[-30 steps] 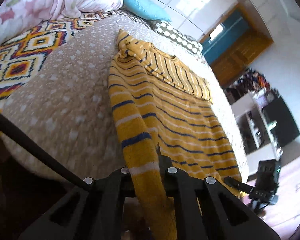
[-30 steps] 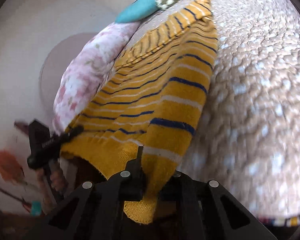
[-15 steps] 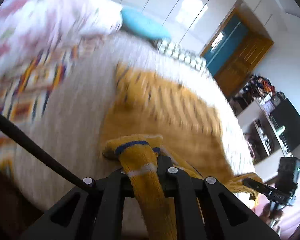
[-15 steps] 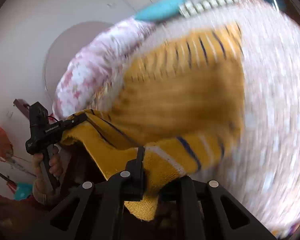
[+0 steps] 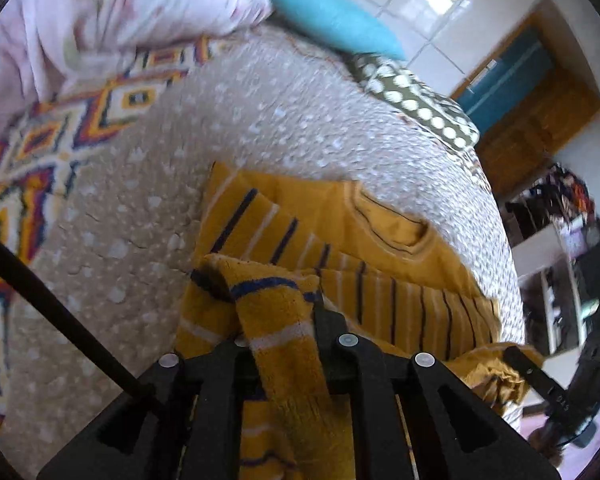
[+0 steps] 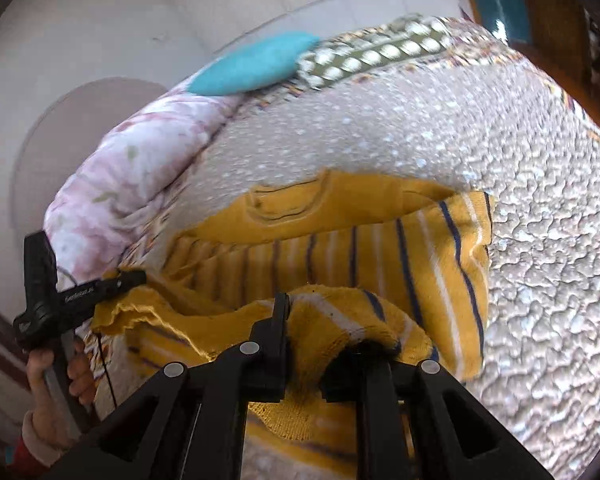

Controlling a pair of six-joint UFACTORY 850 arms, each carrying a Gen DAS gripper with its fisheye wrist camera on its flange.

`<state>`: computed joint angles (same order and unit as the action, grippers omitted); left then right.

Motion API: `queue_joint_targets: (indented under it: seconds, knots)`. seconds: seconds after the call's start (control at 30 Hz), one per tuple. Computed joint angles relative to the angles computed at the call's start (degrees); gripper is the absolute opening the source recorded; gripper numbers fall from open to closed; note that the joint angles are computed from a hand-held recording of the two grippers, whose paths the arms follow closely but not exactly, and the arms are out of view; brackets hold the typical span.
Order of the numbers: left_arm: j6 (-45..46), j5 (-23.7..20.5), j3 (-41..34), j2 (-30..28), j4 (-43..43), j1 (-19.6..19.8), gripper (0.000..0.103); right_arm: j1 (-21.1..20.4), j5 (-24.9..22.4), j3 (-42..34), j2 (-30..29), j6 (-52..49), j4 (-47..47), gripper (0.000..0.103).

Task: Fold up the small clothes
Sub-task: 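Open both grippers to release the folded hem and lift away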

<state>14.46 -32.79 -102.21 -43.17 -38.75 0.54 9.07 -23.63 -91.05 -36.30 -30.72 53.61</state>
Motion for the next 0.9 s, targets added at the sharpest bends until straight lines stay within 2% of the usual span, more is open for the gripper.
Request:
queue_joint_targets:
  seconds: [0.13,0.17,0.2,0.23,0.27,0.3,0.4,0.47,0.53,0.6,0.7,0.8,0.9]
  knots:
    - [1.7,-4.7,-6.6,-5.4,-6.4,1.7,0.019,-2.0,-5.7,-9.6,-7.7,4.9,1.9,0.043]
    - [3.1,-5.2,-7.0,-6.0,-9.4,2.1,0.025,-2.3,-7.1,-11.9,-9.5,5.8,2.4,0.052]
    - [4.2,-5.9,-7.8,-6.8,-12.6,2.6,0.034,-3.0,-9.4,-15.1,-12.1,7.0,3.3,0.056]
    - [4.7,-6.1,-8.4,-7.3,-15.0,2.9,0.04,-3.2,-10.3,-17.2,-13.8,8.7,3.5,0.059]
    - [5.1,-5.6,-8.6,-7.7,-16.9,3.2,0.05,-3.4,-10.8,-19.0,-15.2,10.5,3.5,0.061]
    - [5.4,-5.1,-8.7,-8.0,-18.8,3.5,0.055,-3.7,-11.4,-20.5,-16.5,11.8,4.0,0.063]
    - [5.9,-6.0,-10.4,-9.6,-22.8,4.5,0.056,-4.7,-11.6,-23.7,-19.6,13.1,9.1,0.066]
    - [4.3,-5.7,-11.5,-10.1,-21.0,4.8,0.056,-5.2,-11.0,-24.9,-20.7,13.8,11.6,0.067]
    - [2.9,-4.8,-11.7,-9.7,-16.7,4.6,0.056,-5.2,-10.5,-26.1,-21.1,15.9,9.2,0.067]
    - [1.7,-3.4,-10.6,-8.4,-11.2,4.3,0.057,-5.1,-9.4,-25.4,-19.9,16.0,6.2,0.067]
    - [3.2,-1.2,-5.7,-4.2,-6.0,4.0,0.061,-5.0,-7.1,-19.9,-15.1,11.5,3.5,0.067]
    - [5.8,1.2,0.5,0.3,-3.3,3.8,0.066,-5.0,-3.5,-9.9,-7.9,6.3,0.8,0.069]
    - [6.5,4.0,6.9,4.7,3.3,2.9,0.068,-5.0,-1.2,0.9,-0.8,1.9,-0.4,0.069]
